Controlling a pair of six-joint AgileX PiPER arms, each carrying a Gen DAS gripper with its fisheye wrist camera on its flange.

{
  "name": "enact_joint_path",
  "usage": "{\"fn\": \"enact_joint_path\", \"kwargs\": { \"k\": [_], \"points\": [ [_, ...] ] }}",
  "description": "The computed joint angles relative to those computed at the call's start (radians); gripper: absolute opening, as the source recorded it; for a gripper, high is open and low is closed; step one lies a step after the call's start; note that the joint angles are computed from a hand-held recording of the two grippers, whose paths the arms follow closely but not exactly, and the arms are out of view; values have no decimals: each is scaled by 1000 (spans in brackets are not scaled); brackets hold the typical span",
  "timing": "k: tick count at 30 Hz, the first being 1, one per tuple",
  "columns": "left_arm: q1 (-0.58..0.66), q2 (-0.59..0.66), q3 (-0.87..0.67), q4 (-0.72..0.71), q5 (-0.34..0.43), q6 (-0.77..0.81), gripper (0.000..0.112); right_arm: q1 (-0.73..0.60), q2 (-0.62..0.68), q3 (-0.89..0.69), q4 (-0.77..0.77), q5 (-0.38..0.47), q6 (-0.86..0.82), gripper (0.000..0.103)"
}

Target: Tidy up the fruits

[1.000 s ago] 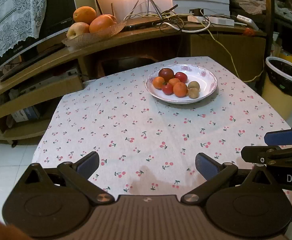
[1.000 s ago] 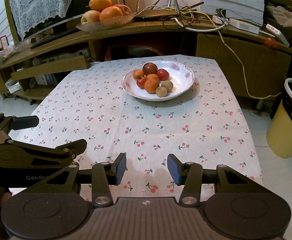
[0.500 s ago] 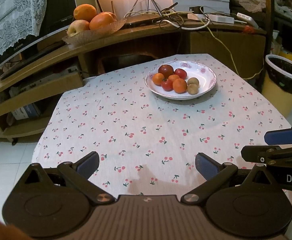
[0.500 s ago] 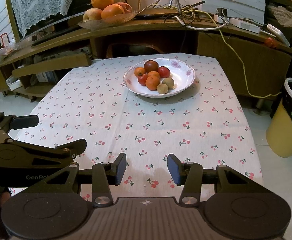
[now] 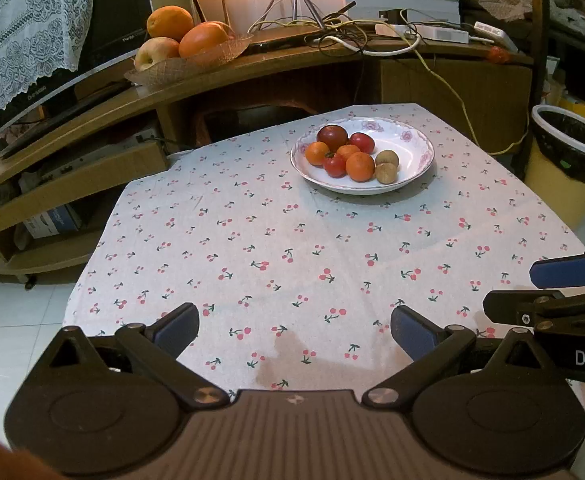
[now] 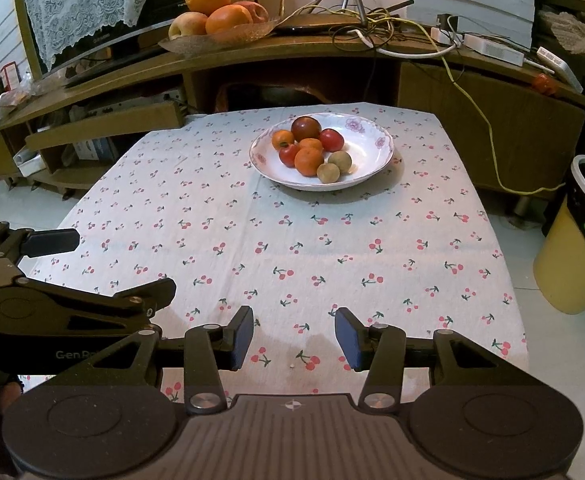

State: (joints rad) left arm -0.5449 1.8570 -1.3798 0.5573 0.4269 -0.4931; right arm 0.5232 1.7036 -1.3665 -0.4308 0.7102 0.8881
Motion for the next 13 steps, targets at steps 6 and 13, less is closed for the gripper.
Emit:
{"fn": "enact_joint_path", "kwargs": {
  "k": [6,13],
  "points": [
    [-3,-2,7,23,-5,-22,103,0,0,0,0,0,1,48],
    [0,-7,18,28,-10,-32,103,1,1,1,-1,-2,3,48]
  ]
}}
